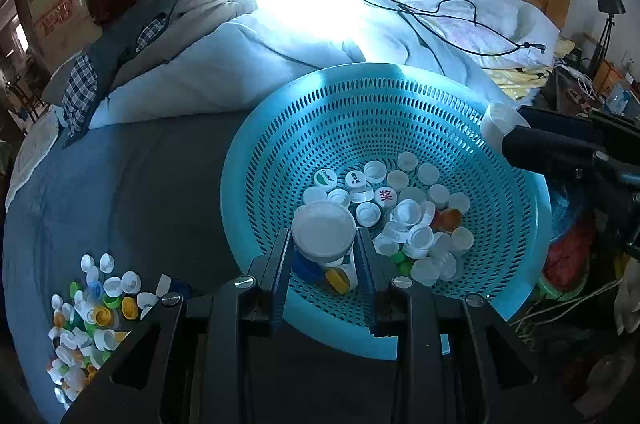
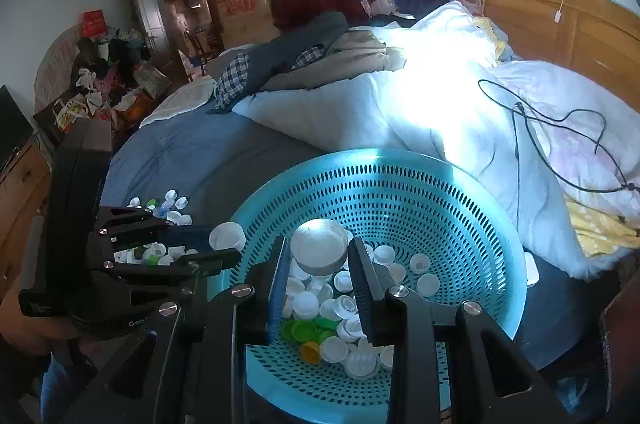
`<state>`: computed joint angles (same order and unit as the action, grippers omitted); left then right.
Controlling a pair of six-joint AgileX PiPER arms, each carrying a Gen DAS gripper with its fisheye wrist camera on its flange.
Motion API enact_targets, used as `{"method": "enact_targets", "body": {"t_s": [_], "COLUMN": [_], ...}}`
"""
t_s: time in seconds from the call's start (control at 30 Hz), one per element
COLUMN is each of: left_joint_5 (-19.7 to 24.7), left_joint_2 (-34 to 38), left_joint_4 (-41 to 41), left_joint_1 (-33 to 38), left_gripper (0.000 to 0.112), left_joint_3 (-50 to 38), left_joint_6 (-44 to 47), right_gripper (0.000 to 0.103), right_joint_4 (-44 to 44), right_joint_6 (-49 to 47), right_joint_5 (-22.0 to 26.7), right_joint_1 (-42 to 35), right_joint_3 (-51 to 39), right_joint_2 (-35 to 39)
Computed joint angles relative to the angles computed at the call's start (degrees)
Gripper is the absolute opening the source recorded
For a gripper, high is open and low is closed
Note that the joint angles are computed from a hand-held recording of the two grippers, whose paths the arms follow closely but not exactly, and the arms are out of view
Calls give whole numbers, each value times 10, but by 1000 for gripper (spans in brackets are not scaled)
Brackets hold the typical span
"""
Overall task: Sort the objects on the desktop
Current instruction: 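Carry both white caps over the teal basket and open both tools, then move both open tools back over the cap pile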
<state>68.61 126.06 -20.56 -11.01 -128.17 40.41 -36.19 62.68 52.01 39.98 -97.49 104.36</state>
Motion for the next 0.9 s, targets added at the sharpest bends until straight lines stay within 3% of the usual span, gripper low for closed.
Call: {"method": "enact_targets", "body": {"t_s": [0.3, 0.33, 0.43, 0.53, 0.7, 0.8, 0.9], "left_joint_5": [0, -2, -10, -21, -51, -107, -141], "left_joint_2": [9, 8, 3, -9, -46, -87, -85], "left_joint_4": [12, 12, 17, 11, -33, -92, -122], "left_joint_1": [-3, -2, -1, 5, 51, 130, 227], "left_gripper": [26, 26, 30, 40, 46, 55, 57], "left_joint_3": [-15, -13, -4, 17, 82, 177, 221], "left_joint_6": [-10, -10, -13, -7, 43, 115, 151], "right_gripper": [33, 37, 80, 81, 82, 91, 98], "right_joint_4": [-12, -14, -34, -38, -67, -105, -103], "right_joint_6": [16, 17, 27, 21, 42, 60, 34], "right_joint_5": [3, 6, 20, 31, 23, 20, 11], "right_joint_1": [14, 15, 24, 29, 55, 98, 130], "right_joint_3": [-5, -6, -15, -31, -59, -96, -164], "right_joint_2": [7, 8, 14, 22, 39, 74, 140]}}
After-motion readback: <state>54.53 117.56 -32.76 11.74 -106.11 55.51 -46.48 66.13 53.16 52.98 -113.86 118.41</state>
